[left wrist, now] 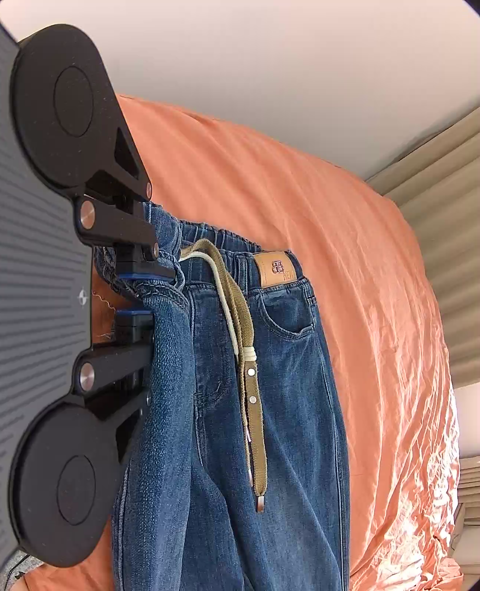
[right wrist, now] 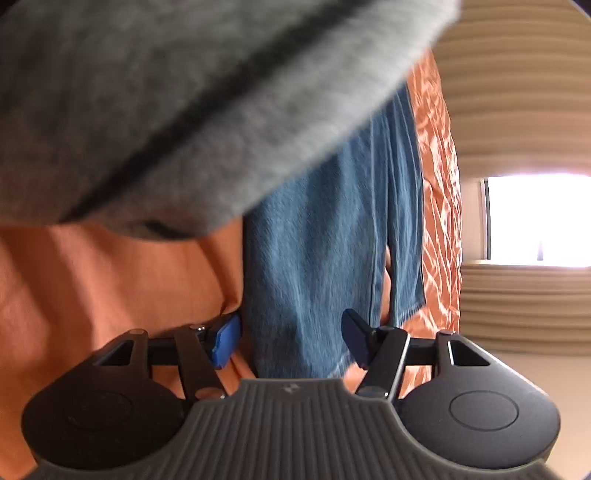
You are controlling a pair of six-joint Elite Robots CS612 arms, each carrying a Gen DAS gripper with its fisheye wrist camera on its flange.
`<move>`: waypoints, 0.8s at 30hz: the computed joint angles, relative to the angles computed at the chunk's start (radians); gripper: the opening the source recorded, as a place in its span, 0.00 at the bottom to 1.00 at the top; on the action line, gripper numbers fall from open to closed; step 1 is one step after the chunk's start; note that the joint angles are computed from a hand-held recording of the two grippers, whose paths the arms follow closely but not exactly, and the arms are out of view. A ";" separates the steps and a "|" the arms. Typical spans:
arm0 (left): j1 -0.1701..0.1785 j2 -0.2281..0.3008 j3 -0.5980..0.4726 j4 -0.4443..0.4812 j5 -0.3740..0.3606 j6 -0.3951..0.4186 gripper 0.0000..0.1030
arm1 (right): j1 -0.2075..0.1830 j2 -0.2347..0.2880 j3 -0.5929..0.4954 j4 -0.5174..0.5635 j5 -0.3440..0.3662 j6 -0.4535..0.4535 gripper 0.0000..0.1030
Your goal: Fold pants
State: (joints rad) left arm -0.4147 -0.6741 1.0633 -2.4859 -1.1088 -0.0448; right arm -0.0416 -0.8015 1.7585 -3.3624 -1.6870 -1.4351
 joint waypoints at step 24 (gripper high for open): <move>0.019 0.062 -0.121 -0.180 0.009 -0.043 0.15 | -0.008 0.003 -0.290 0.191 -0.092 0.586 0.00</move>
State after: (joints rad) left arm -0.3956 -0.6124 0.9420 -2.6654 -1.0994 -0.0880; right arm -0.0496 -0.7985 1.4681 -3.1711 -1.7789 -0.8492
